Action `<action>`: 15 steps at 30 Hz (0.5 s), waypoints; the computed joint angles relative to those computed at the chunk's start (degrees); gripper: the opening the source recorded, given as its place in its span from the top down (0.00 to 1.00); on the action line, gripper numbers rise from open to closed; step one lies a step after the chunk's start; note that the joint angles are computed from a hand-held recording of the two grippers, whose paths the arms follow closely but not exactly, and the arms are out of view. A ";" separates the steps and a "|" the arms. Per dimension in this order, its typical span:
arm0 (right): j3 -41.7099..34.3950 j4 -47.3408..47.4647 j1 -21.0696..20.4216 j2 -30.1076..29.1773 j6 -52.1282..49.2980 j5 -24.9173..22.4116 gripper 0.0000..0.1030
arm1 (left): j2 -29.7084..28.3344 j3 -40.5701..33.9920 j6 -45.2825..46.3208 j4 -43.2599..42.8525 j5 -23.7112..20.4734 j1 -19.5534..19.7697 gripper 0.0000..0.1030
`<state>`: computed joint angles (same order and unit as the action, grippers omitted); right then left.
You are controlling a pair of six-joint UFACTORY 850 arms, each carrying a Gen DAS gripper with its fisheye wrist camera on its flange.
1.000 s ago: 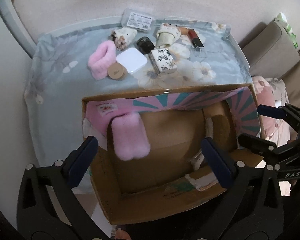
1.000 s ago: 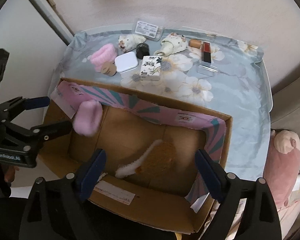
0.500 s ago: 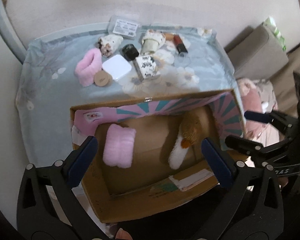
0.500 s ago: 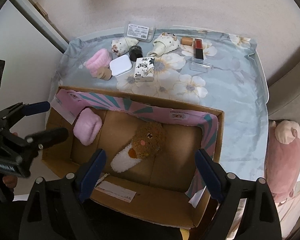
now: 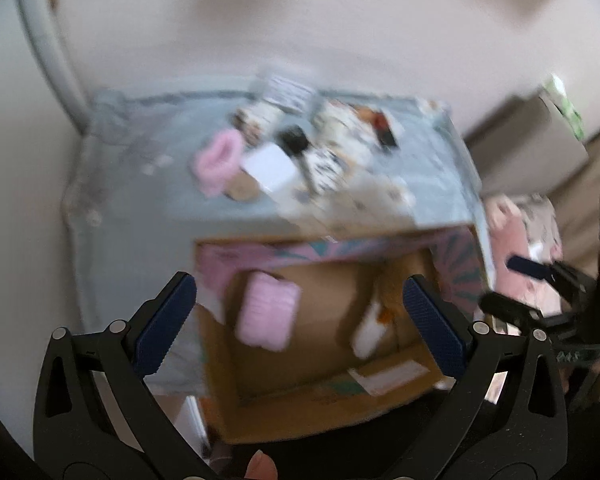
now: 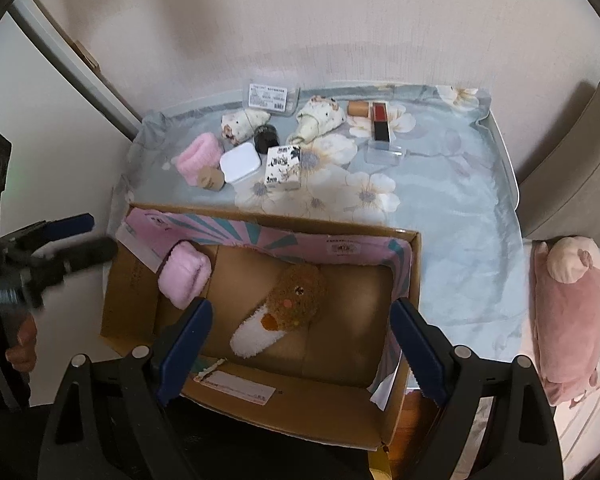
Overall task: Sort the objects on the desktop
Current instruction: 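Move both tools back over the tray toward the remaining items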
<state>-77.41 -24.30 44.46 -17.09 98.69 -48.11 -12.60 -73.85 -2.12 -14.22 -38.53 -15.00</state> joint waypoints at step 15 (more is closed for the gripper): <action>-3.83 0.21 -4.93 -1.45 -9.47 -0.78 0.14 | -12.71 -14.53 1.73 5.72 -5.94 5.31 0.00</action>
